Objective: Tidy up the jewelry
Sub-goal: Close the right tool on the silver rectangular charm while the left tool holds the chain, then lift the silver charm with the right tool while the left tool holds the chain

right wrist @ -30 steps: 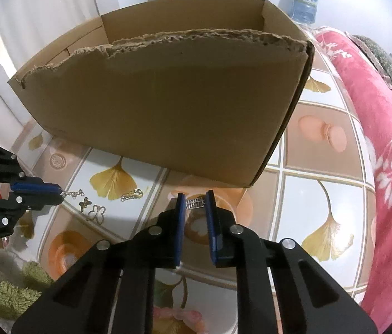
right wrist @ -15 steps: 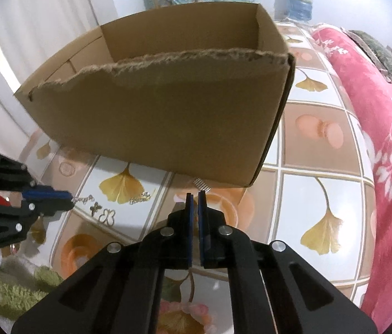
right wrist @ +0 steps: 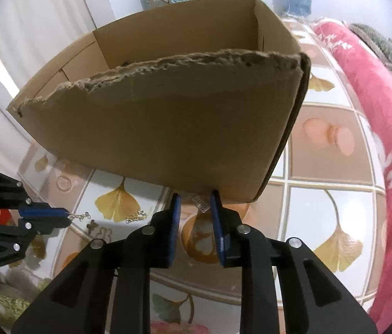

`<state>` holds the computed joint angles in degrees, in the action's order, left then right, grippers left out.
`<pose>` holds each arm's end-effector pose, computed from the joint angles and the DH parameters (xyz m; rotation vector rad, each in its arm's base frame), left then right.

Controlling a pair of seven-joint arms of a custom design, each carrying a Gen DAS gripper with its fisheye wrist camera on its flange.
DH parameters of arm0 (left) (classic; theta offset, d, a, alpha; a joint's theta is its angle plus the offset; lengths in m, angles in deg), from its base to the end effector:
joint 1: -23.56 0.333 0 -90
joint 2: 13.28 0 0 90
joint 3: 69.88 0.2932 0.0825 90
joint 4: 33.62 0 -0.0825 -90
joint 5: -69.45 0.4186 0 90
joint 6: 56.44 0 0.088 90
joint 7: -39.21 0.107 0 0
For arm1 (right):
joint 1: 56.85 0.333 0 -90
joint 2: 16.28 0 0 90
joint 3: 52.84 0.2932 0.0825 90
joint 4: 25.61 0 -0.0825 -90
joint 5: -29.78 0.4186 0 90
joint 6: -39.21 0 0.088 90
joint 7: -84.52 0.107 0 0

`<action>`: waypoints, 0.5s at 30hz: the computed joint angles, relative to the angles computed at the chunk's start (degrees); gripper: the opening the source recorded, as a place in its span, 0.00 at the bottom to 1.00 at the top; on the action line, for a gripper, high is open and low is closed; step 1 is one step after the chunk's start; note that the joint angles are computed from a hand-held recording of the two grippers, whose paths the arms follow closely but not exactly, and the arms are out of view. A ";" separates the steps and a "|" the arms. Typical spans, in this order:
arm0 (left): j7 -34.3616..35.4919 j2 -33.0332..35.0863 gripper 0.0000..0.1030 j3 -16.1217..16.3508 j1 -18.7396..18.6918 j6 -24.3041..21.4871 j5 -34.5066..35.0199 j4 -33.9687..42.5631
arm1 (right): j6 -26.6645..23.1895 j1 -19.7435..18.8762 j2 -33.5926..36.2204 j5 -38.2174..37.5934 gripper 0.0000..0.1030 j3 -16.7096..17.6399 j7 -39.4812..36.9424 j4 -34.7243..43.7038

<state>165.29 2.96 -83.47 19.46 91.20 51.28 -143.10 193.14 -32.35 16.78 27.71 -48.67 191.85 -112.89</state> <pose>0.6423 -0.1915 0.3516 -1.2590 2.6386 -0.6717 0.6749 0.3592 0.3540 -1.9978 1.6304 -0.2799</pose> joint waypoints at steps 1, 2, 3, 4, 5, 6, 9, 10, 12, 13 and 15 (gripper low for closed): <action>0.00 0.00 0.04 0.00 0.00 0.00 0.00 0.00 | -0.16 0.01 0.11 -0.12 0.22 0.01 -0.28 0.13; 0.14 -0.01 0.04 -0.05 0.05 -0.11 -0.07 0.01 | -0.58 0.17 0.26 -0.43 0.22 -0.11 -0.50 0.35; 0.23 -0.04 0.04 -0.05 0.06 -0.16 -0.06 0.01 | -0.39 0.42 0.16 -0.87 0.22 -0.34 -0.52 0.14; 0.36 -0.02 0.04 -0.04 0.10 -0.21 -0.08 0.05 | -0.63 0.68 0.17 -1.38 0.22 -0.58 -0.61 0.23; 0.43 -0.04 0.04 -0.05 0.11 -0.22 -0.10 0.02 | -1.33 1.11 0.34 -2.21 0.22 -0.94 -0.71 0.70; 0.50 -0.07 0.04 -0.05 0.10 -0.21 -0.10 -0.01 | -1.99 1.47 0.49 -2.95 0.21 -1.26 -0.73 1.15; 0.42 -0.09 0.04 -0.02 0.01 -0.04 -0.03 -0.07 | -3.70 2.30 1.12 -4.88 0.07 -1.75 -0.92 2.57; 0.37 -0.10 0.04 -0.03 0.02 -0.04 -0.10 -0.08 | -3.91 1.60 1.32 -3.94 0.05 -0.83 -1.87 2.90; 0.31 -0.17 0.04 -0.05 0.00 0.10 -0.16 -0.22 | -4.14 1.48 1.35 -3.29 0.05 -0.59 -1.86 3.01; 0.39 -0.25 0.04 -0.06 0.04 0.10 -0.24 -0.29 | -4.18 1.62 1.25 -3.41 0.05 -0.72 -1.78 2.89; 0.54 -0.28 0.04 -0.06 0.08 0.14 -0.31 -0.37 | -4.04 1.64 0.97 -3.15 0.05 -0.77 -1.28 2.43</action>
